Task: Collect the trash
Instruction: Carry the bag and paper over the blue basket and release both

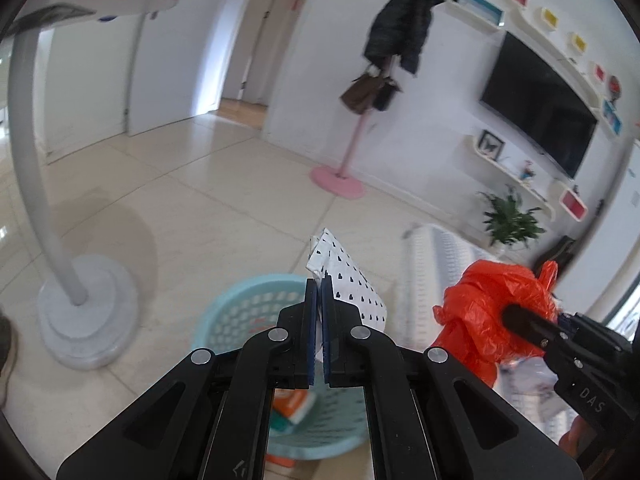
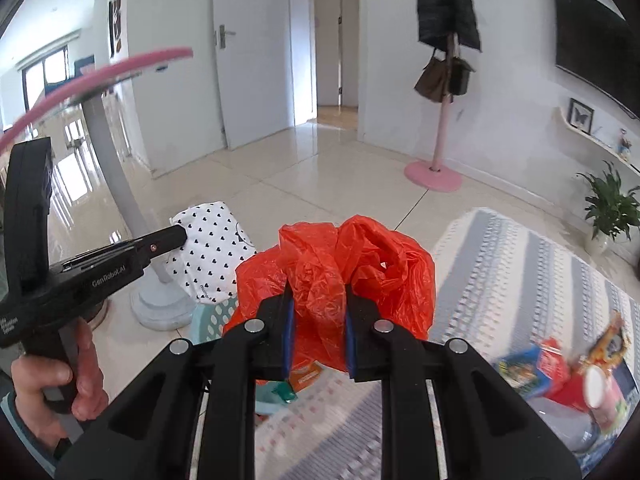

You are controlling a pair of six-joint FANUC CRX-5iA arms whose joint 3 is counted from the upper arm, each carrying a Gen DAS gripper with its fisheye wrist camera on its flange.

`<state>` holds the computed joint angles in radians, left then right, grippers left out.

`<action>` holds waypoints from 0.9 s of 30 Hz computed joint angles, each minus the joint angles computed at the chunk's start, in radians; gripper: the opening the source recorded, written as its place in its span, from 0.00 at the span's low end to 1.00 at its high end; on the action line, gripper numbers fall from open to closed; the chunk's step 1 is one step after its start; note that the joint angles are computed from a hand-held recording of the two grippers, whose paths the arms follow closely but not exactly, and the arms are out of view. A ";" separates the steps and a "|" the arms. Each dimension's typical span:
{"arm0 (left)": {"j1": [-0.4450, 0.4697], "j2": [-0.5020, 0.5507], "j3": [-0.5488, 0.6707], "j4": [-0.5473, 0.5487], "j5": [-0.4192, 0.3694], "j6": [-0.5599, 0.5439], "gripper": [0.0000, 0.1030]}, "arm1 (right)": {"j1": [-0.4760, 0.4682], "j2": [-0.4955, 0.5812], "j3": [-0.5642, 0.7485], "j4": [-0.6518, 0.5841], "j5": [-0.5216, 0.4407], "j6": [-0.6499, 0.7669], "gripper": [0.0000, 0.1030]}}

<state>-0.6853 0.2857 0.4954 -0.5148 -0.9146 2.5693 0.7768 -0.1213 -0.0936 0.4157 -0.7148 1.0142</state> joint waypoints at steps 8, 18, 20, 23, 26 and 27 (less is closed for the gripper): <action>0.061 0.025 -0.056 0.053 -0.024 -0.017 0.00 | 0.001 0.176 0.146 -0.092 -0.098 0.039 0.16; 0.098 0.055 -0.105 0.157 0.014 -0.087 0.07 | -0.055 0.244 0.202 -0.206 -0.141 0.098 0.19; 0.094 0.056 -0.106 0.159 0.021 -0.088 0.24 | -0.053 0.237 0.195 -0.207 -0.134 0.095 0.23; 0.084 0.053 -0.101 0.147 0.017 -0.092 0.34 | -0.059 0.228 0.193 -0.213 -0.127 0.102 0.28; 0.070 0.060 -0.080 0.132 -0.002 -0.086 0.39 | -0.067 0.211 0.182 -0.216 -0.114 0.100 0.41; 0.067 0.060 -0.076 0.129 -0.006 -0.083 0.39 | -0.067 0.202 0.171 -0.205 -0.104 0.090 0.46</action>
<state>-0.6187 0.3453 0.4189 -0.3856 -0.9206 2.4868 0.7100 0.0809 0.0770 0.2109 -0.8191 1.1037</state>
